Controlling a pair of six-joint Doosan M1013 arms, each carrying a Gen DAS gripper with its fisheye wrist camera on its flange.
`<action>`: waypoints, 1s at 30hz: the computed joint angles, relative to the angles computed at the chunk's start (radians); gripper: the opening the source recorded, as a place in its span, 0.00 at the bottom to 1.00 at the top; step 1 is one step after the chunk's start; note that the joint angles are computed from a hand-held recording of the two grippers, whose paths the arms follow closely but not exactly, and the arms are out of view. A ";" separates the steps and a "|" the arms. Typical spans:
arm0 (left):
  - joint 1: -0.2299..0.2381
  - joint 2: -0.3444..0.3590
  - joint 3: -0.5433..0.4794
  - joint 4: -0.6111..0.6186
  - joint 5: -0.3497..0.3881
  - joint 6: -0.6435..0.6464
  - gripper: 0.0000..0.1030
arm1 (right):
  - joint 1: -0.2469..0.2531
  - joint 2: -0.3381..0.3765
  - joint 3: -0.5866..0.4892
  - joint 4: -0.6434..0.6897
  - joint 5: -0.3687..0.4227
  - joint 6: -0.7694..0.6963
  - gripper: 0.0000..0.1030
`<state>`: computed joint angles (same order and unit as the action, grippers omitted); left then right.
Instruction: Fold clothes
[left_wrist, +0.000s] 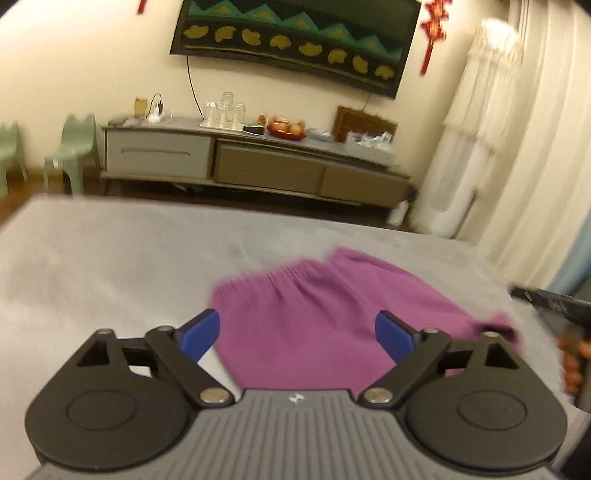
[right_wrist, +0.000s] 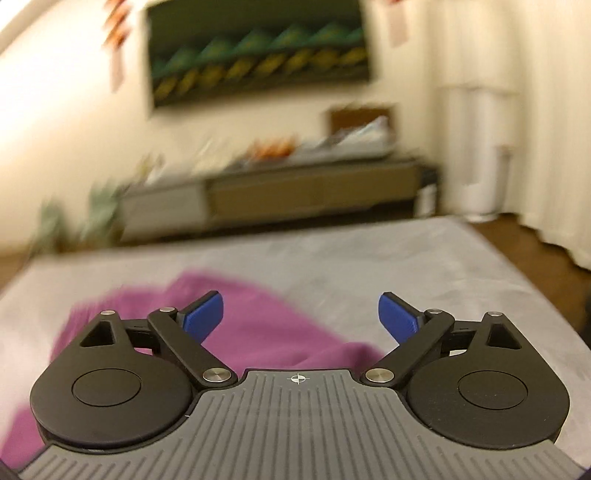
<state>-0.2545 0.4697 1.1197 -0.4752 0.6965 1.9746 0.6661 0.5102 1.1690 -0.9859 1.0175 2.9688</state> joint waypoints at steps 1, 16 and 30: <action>-0.015 0.045 -0.071 0.064 0.038 -0.028 0.93 | -0.015 0.011 -0.014 0.048 0.005 -0.029 0.91; -0.136 0.436 -0.615 0.290 0.441 0.081 0.28 | -0.075 -0.046 0.096 0.306 -0.080 -0.192 0.99; 0.003 0.137 -0.150 0.512 0.082 -0.414 0.26 | -0.078 -0.044 0.100 0.324 -0.123 -0.131 0.99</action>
<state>-0.2514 0.6070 0.9699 0.0369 0.7785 1.5605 0.5882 0.4667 1.2691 -0.6623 0.8941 2.8376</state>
